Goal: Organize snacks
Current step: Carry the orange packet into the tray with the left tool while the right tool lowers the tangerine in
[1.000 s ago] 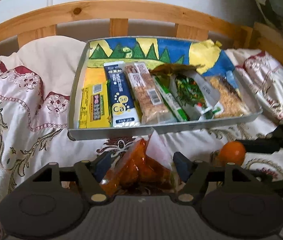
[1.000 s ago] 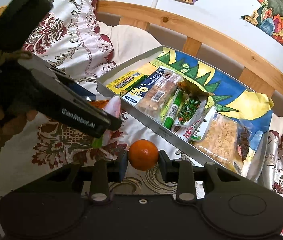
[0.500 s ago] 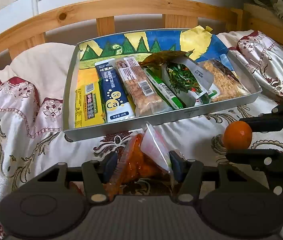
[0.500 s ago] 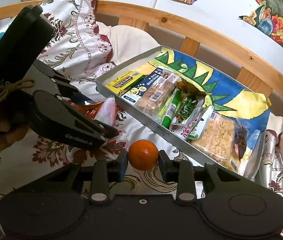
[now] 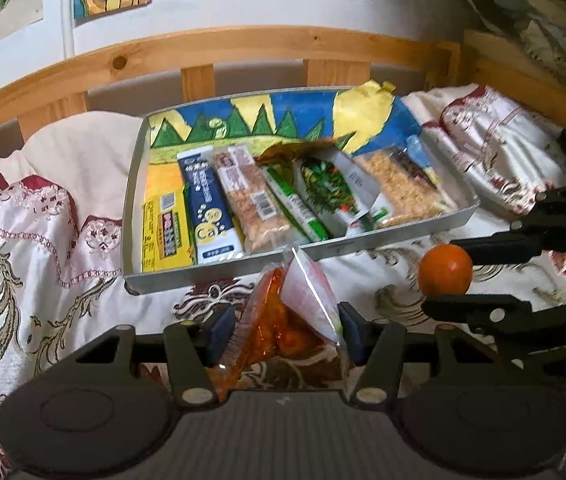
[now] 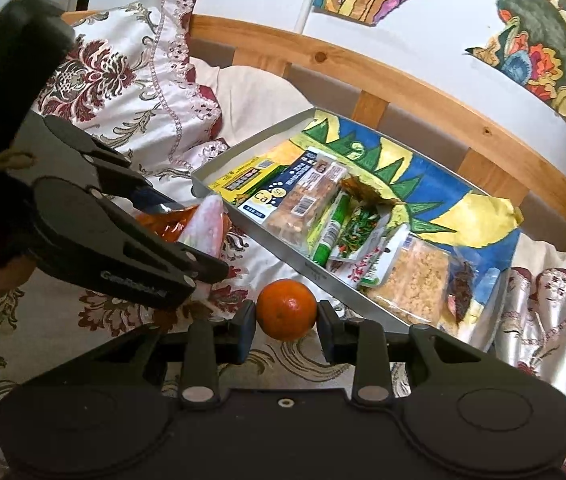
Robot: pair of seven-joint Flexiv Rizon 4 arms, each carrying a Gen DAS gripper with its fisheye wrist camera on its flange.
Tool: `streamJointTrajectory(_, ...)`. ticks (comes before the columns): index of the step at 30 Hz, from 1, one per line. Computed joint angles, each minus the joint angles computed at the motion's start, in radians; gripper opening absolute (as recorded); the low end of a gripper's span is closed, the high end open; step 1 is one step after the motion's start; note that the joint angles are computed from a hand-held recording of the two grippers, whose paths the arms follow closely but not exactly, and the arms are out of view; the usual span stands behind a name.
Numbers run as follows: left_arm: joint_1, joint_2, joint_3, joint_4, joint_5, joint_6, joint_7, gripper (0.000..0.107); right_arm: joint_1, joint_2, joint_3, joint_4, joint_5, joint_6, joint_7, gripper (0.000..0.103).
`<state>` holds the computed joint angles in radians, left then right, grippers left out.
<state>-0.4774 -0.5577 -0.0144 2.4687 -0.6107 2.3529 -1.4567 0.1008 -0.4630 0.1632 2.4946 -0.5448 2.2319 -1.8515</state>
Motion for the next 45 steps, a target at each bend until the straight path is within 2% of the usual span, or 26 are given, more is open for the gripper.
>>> streamJointTrajectory(17,-0.022,0.04,-0.017,-0.041,-0.033,0.007,-0.002,0.06,-0.049,0.06,-0.01,0.01,-0.026,0.013,0.049,0.035)
streamJointTrajectory(27,-0.035,0.052,-0.015,-0.099,-0.09,-0.03,0.064,0.06,-0.07,0.053,-0.013,-0.022,-0.053,0.018,0.101,0.035)
streamJointTrajectory(32,-0.032,0.038,-0.009,-0.156,-0.109,-0.056,0.102,0.06,-0.078,0.025,-0.016,-0.059,-0.066,0.023,0.133,0.035)
streamJointTrajectory(37,0.002,0.002,-0.008,-0.238,-0.074,-0.084,0.119,0.06,-0.072,-0.026,-0.026,-0.122,-0.054,0.03,0.15,0.035)
streamJointTrajectory(45,0.011,-0.122,0.028,-0.482,-0.12,-0.191,0.193,0.06,-0.031,-0.158,-0.065,-0.307,0.028,0.023,0.152,0.035)
